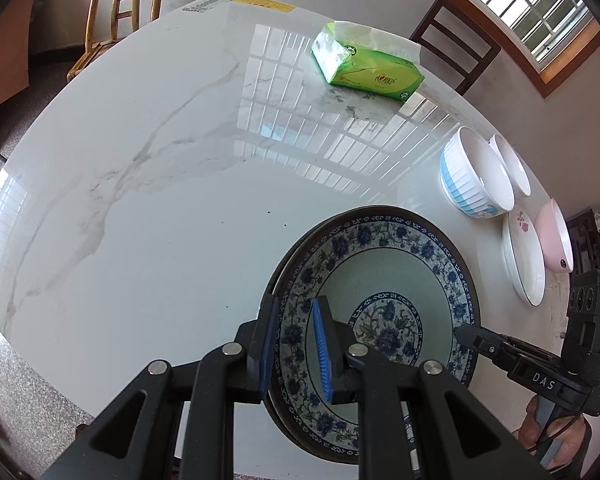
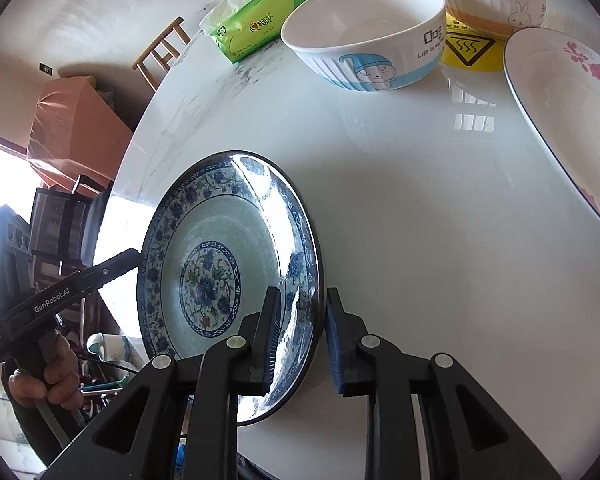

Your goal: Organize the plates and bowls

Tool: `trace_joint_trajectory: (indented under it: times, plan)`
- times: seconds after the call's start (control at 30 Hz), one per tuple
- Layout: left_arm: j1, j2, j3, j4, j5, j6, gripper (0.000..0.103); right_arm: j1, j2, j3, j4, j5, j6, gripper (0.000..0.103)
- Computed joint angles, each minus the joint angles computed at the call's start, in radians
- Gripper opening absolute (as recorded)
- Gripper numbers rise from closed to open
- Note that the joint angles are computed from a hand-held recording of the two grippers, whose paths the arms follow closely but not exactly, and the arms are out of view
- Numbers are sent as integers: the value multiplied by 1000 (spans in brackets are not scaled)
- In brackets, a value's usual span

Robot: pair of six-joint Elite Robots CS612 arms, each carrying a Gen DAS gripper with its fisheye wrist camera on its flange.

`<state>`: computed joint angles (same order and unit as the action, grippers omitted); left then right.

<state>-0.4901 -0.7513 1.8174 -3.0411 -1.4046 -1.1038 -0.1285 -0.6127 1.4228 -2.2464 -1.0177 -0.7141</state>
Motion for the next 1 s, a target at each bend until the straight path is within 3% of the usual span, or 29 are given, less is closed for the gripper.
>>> trace_joint_trajectory:
  times: [0.2,0.4,0.57,1.0]
  plan:
    - [-4,1,-9,14,1,0,19,-5,-1,-1,5,16,-6,22]
    - [-4,12,-29,-49,-30,0,19,-26,-4,-2,-5,34,0,22]
    - [-11,34,-81,-63,-59,24,20,-61,-3,-11,-24,50,32,22]
    - [-36,118,-262,-1,-150,50,21,-166,16,-33,-207,64,215,22]
